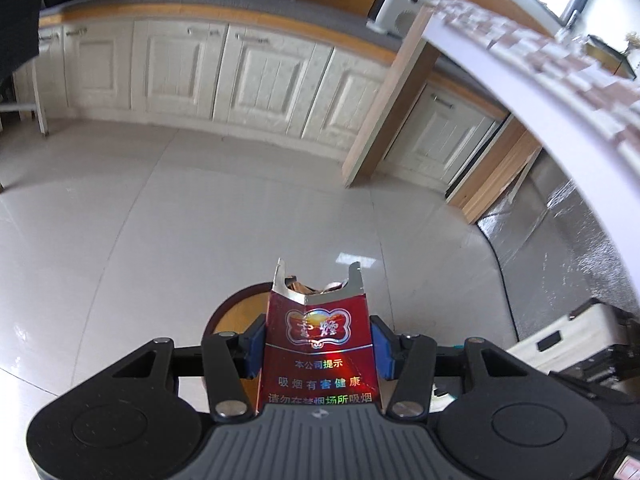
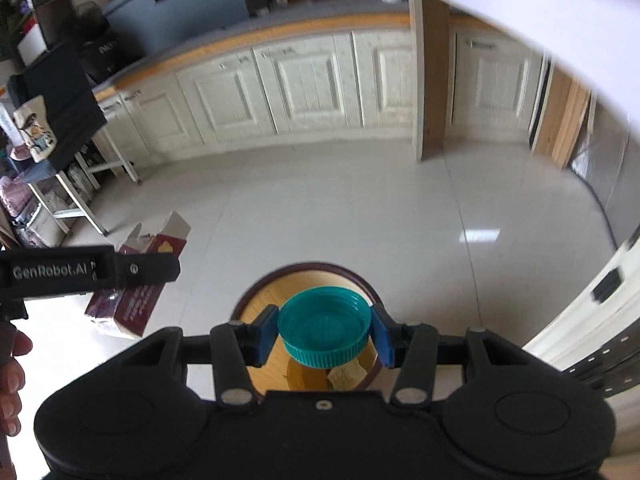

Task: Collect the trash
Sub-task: 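Carry the red pack and teal cap toward the wastebasket with both tools, then open the left tool to drop the red pack while the right tool drops the teal cap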

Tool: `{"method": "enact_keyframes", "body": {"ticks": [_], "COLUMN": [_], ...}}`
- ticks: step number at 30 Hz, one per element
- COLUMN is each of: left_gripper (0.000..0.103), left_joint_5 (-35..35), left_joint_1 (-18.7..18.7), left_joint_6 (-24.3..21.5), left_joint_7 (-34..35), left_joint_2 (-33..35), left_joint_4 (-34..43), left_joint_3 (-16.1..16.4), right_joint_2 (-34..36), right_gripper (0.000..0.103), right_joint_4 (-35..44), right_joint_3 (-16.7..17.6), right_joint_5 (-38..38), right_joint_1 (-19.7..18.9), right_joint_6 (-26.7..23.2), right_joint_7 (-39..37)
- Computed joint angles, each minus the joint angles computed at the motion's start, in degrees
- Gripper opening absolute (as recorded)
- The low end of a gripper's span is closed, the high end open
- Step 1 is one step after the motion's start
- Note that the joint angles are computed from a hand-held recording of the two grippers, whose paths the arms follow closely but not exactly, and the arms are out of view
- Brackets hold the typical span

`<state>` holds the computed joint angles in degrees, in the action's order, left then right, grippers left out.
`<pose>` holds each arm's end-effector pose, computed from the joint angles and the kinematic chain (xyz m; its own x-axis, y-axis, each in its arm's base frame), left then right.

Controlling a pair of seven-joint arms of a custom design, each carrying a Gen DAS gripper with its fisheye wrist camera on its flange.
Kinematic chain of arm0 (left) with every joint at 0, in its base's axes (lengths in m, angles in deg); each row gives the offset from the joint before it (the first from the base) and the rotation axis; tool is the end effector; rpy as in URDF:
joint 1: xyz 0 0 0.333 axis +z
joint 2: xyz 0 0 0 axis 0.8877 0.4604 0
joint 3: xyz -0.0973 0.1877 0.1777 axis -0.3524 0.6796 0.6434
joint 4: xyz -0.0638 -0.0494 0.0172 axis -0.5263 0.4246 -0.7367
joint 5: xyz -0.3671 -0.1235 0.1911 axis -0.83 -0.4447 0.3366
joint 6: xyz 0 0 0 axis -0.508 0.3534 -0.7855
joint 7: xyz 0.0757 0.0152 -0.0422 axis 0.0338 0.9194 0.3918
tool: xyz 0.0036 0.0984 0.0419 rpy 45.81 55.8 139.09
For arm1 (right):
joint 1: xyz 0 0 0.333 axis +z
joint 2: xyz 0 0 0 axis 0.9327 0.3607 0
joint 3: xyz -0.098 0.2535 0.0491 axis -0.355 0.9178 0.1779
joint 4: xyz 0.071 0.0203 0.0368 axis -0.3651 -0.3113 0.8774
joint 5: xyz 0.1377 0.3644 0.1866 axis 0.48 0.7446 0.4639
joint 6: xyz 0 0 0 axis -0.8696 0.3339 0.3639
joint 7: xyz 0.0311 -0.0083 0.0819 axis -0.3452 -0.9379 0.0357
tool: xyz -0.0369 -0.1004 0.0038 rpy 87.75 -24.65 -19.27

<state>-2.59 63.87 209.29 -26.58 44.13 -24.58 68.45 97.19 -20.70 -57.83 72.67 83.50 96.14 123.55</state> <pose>0.6192 -0.0510 0.6225 0.3313 -0.8957 0.2964 -0.6872 -0.4444 -0.5747 0.6797 0.2426 0.6110 0.4582 -0.8715 -0.1747 -0.7427 -0.2674 -0.6139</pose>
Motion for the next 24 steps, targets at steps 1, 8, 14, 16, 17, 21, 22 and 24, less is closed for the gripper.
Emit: {"method": "enact_keyframes", "body": {"ticks": [1, 8, 14, 16, 17, 21, 22, 24], "left_gripper": [0.052, 0.052, 0.053, 0.053, 0.053, 0.053, 0.054, 0.056], "left_joint_5": [-0.4, -5.0, -9.0, -9.5, -9.9, -10.7, -10.6, -10.1], "left_joint_1": [0.0, 0.5, 1.8, 2.1, 2.3, 2.6, 2.7, 2.5], "left_joint_6": [0.1, 0.2, -1.8, -2.3, -2.4, -2.7, -2.8, -2.5], "left_joint_7": [0.5, 5.1, 10.6, 12.3, 13.3, 15.3, 15.7, 16.0], "left_joint_2": [1.4, 10.3, 19.5, 22.9, 24.6, 30.7, 31.8, 33.4], "left_joint_4": [0.7, 4.5, 11.1, 14.0, 15.4, 21.0, 22.0, 23.4], "left_joint_3": [0.1, 0.5, 0.2, 0.0, -0.2, -0.7, -0.8, -0.7], "right_joint_2": [1.1, 9.4, 16.1, 18.0, 19.0, 22.9, 24.3, 26.5], "right_gripper": [0.050, 0.050, 0.050, 0.050, 0.050, 0.050, 0.050, 0.050], "right_joint_4": [0.5, 5.2, 10.6, 12.6, 13.6, 18.1, 19.9, 22.7], "right_joint_3": [0.0, 0.5, 1.1, 1.3, 1.3, 1.6, 1.6, 1.8], "right_joint_5": [0.0, 0.5, 0.6, 0.8, 0.9, 1.2, 1.3, 1.6], "right_joint_1": [0.0, -0.2, 0.0, 0.0, 0.0, -0.1, -0.1, -0.2], "right_joint_6": [0.0, -2.4, -5.2, -6.5, -7.3, -9.8, -10.6, -12.2], "right_joint_7": [0.4, 1.4, 1.5, 2.2, 2.4, 2.9, 3.3, 3.7]}}
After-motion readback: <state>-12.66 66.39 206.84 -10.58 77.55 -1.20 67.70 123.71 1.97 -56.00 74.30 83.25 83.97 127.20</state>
